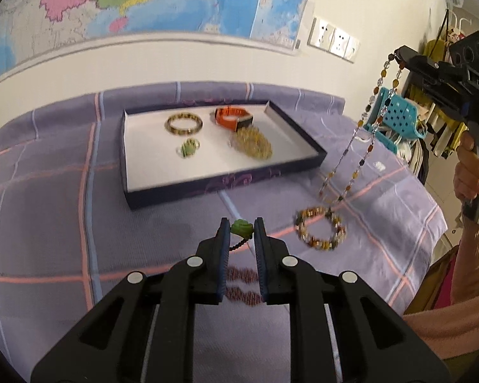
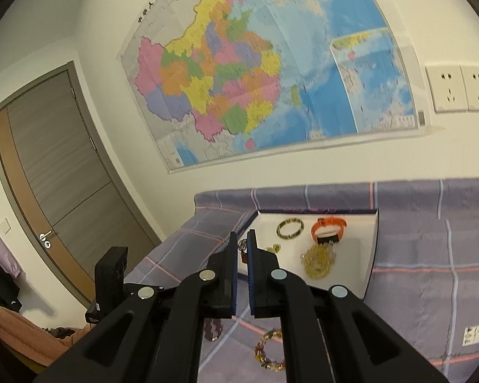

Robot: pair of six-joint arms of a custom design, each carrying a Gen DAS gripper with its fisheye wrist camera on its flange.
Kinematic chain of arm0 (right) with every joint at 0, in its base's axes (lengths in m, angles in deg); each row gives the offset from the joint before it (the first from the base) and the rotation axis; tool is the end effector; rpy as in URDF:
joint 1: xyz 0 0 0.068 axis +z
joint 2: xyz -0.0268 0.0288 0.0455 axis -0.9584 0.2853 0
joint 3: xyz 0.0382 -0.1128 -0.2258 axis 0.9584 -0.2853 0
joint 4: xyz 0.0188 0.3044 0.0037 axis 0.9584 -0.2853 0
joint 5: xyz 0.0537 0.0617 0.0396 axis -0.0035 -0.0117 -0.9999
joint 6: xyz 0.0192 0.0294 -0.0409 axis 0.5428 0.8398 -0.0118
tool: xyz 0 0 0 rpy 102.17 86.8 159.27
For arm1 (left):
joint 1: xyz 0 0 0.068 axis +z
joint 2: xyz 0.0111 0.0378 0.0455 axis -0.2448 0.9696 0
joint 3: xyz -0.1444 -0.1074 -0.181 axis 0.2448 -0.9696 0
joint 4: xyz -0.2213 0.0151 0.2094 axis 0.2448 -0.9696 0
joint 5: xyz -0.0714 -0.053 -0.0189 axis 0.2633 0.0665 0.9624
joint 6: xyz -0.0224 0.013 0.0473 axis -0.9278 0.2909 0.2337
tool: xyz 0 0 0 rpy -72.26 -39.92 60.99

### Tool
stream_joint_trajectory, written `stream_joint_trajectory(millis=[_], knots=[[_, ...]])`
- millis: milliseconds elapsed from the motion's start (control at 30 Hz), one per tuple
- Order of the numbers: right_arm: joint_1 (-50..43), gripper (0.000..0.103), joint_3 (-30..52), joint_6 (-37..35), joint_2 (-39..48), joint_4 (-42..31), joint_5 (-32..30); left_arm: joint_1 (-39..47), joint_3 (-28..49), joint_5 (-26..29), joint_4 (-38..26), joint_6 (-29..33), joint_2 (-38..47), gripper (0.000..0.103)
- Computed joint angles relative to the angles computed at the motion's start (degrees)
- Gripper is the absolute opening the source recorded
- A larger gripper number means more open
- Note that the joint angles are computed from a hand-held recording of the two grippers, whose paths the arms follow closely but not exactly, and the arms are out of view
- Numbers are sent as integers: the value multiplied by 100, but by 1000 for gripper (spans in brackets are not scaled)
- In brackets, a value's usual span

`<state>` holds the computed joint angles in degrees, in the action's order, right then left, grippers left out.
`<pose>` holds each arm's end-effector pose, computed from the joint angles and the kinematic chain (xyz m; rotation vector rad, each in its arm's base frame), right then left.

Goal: Organize jewelry
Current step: 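Lower the bead necklace into the box with right tool while left tool carries pendant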

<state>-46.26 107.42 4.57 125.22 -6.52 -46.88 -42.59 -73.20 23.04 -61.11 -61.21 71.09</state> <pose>0.2323 0.1396 0.1916 -0.6891 1.9449 0.9197 0.1523 -0.0771 0.0933 0.0862 2.2976 -0.2954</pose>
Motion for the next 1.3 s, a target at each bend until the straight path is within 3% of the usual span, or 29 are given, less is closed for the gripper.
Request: stream_joint_trajectory(millis=[633, 1300], knots=[[302, 4, 1094, -24, 877, 183, 233, 1004, 1030, 514, 1080, 623, 1900, 16], [379, 4, 2308, 161, 2580, 314, 434, 1644, 1884, 982, 2100, 846, 3896, 16]])
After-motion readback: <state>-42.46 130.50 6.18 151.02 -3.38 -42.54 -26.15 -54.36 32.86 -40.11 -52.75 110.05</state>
